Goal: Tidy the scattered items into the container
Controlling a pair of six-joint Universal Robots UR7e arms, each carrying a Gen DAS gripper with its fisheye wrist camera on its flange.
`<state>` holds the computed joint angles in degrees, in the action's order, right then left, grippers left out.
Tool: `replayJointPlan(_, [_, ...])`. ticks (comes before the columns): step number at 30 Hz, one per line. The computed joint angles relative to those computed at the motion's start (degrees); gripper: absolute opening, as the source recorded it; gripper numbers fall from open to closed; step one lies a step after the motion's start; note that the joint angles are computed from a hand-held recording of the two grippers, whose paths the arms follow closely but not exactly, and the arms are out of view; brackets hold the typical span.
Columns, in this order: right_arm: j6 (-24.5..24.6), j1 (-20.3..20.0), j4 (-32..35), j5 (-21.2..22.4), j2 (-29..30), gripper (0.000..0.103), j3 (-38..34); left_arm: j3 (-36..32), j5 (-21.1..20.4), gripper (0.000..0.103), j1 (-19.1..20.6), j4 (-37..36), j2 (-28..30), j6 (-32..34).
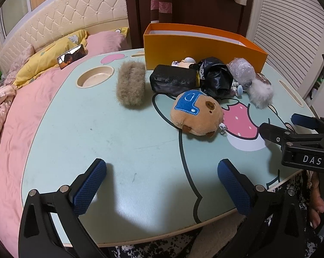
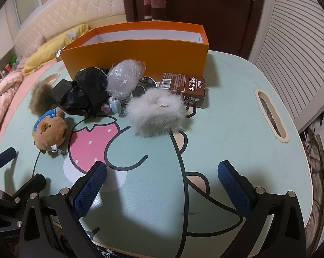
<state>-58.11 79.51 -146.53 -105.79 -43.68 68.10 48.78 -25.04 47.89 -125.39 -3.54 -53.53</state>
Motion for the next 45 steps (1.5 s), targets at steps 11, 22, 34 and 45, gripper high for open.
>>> replayJointPlan(11, [0.0,0.0,-0.1,0.0,-0.1,0.103,0.1,0.6,-0.4,0.103,-0.1,-1.3,-0.2,1.3])
replayJointPlan(22, [0.0,0.0,-0.1,0.0,-0.1,0.103,0.2,0.7,-0.4,0.103,0.0,-1.4,-0.3,1.5])
replayJointPlan(34, [0.1,0.0,-0.2,0.0,-0.1,0.103,0.3,0.7,-0.5,0.103,0.0,-1.2,-0.3,1.4])
replayJointPlan(45, [0.0,0.0,-0.4,-0.1,-0.4,0.103,0.7,0.9,-0.5,0.103,0.0,-1.4,-0.4,1.5])
